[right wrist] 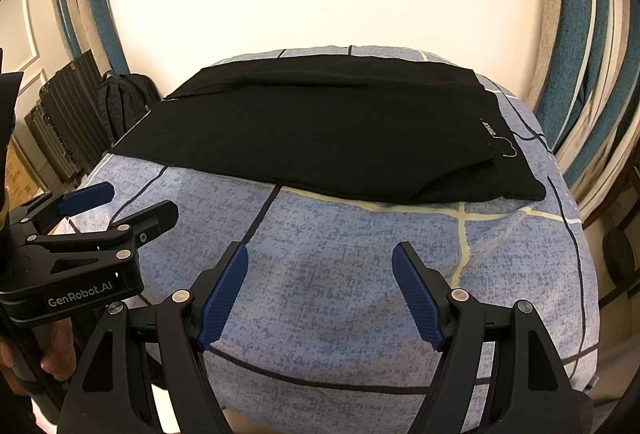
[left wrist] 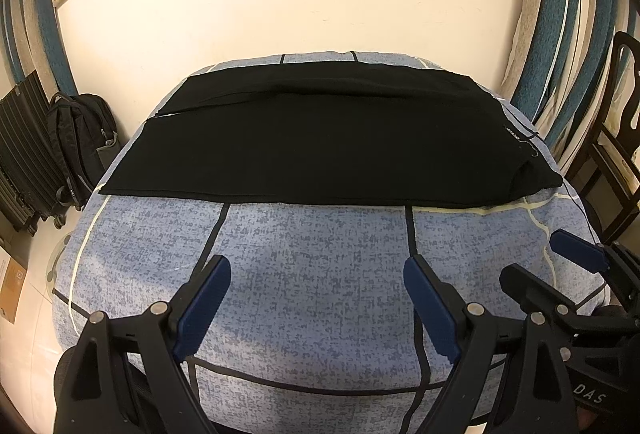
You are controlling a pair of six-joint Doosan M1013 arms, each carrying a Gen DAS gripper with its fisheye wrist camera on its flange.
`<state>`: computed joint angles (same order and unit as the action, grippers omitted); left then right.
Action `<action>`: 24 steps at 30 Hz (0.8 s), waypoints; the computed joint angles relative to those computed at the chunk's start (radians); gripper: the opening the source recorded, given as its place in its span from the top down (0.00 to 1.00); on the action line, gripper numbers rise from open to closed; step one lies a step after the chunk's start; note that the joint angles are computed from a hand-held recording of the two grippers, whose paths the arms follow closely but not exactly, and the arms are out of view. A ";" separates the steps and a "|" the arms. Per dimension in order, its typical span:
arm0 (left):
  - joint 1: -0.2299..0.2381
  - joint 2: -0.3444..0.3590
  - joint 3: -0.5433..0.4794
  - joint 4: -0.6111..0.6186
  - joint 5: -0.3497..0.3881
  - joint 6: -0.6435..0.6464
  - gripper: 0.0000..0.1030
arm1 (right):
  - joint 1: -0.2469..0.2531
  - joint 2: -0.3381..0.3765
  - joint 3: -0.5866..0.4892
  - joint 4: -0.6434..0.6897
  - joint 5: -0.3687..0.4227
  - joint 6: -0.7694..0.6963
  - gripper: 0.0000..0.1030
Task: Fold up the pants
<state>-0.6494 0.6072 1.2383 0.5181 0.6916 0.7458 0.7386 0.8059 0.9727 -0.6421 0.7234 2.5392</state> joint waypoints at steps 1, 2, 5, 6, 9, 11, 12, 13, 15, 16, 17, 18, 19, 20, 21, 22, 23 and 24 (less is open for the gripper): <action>0.000 0.000 0.000 0.000 0.000 -0.001 0.13 | 0.000 0.000 -0.001 -0.002 0.001 -0.001 0.28; 0.000 -0.001 0.000 -0.001 -0.001 0.000 0.13 | 0.001 0.000 -0.002 -0.003 0.002 -0.001 0.28; 0.001 -0.001 0.000 -0.007 -0.001 0.003 0.13 | 0.002 0.000 -0.003 -0.009 0.002 0.001 0.28; 0.001 -0.001 -0.001 -0.009 -0.001 0.006 0.13 | 0.002 0.000 -0.003 -0.009 0.003 0.001 0.28; -0.001 -0.001 -0.002 -0.001 0.001 0.004 0.13 | 0.003 -0.002 -0.001 -0.011 0.003 0.004 0.28; -0.003 -0.001 -0.003 0.002 0.002 0.003 0.13 | 0.003 -0.003 0.000 -0.010 0.001 0.004 0.28; -0.003 0.000 -0.004 0.001 0.004 0.004 0.13 | 0.003 -0.002 -0.001 -0.011 0.002 0.003 0.28; -0.002 0.000 -0.005 -0.001 0.005 0.006 0.13 | 0.003 -0.002 -0.001 -0.011 0.004 0.002 0.28; -0.002 0.000 -0.006 -0.004 0.008 0.008 0.13 | 0.003 -0.002 -0.001 -0.012 0.003 0.003 0.28; -0.002 0.000 -0.005 -0.003 0.008 0.007 0.13 | 0.003 -0.003 -0.001 -0.014 0.002 0.006 0.28; -0.002 0.000 -0.006 0.000 0.010 0.005 0.13 | 0.004 -0.003 -0.001 -0.016 0.002 0.008 0.28; -0.002 0.000 -0.005 0.002 0.010 0.002 0.13 | 0.004 -0.003 0.001 -0.018 0.000 0.010 0.28; -0.002 -0.001 -0.005 0.002 0.011 0.001 0.13 | 0.004 -0.004 0.001 -0.019 0.000 0.011 0.28; -0.002 0.000 -0.005 0.003 0.012 -0.001 0.13 | 0.005 -0.004 0.001 -0.017 0.000 0.010 0.28; -0.001 0.000 -0.005 0.005 0.014 -0.006 0.13 | 0.005 -0.004 0.002 -0.017 -0.001 0.010 0.28; -0.001 0.000 -0.006 0.004 0.015 -0.007 0.13 | 0.005 -0.005 0.003 -0.018 -0.001 0.011 0.28; 0.000 -0.001 -0.005 0.003 0.015 -0.007 0.13 | 0.005 -0.005 0.003 -0.018 -0.001 0.010 0.28; 0.000 -0.001 -0.004 0.002 0.014 -0.008 0.13 | 0.005 -0.006 0.004 -0.018 -0.002 0.011 0.28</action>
